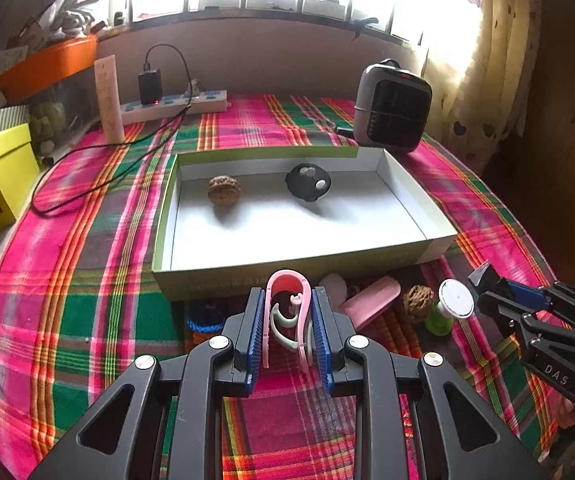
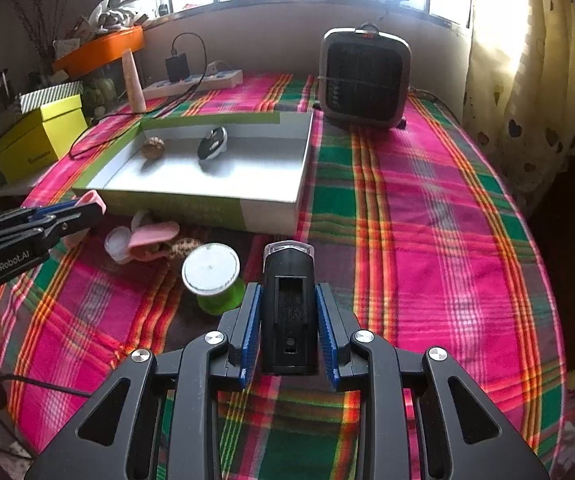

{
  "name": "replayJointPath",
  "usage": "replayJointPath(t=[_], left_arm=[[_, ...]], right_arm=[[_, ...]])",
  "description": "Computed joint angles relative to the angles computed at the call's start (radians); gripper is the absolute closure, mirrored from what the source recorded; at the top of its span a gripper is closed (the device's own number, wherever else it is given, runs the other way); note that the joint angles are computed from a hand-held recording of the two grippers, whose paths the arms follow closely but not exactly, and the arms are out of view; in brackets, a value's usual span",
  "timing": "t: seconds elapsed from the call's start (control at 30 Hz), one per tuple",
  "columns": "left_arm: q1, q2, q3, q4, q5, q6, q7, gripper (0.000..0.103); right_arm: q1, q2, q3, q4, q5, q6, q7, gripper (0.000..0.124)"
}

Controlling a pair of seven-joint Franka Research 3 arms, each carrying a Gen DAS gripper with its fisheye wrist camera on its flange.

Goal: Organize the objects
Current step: 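Carry the pink clip with the left gripper while the right carries the flashlight into the tray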

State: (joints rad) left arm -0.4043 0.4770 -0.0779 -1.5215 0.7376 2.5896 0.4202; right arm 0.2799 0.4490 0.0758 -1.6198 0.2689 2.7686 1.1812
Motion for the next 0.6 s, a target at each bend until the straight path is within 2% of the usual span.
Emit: replayJointPath(t=[0.37, 0.6], left_arm=[[0.01, 0.03, 0.01, 0.064, -0.009, -0.004, 0.025, 0.082], [0.018, 0.083, 0.013, 0.15, -0.044, -0.024, 0.085, 0.082]], right_arm=[[0.003, 0.052, 0.009, 0.12, -0.001, -0.026, -0.021, 0.096], [0.015, 0.143, 0.001, 0.283, -0.018, -0.118, -0.004, 0.096]])
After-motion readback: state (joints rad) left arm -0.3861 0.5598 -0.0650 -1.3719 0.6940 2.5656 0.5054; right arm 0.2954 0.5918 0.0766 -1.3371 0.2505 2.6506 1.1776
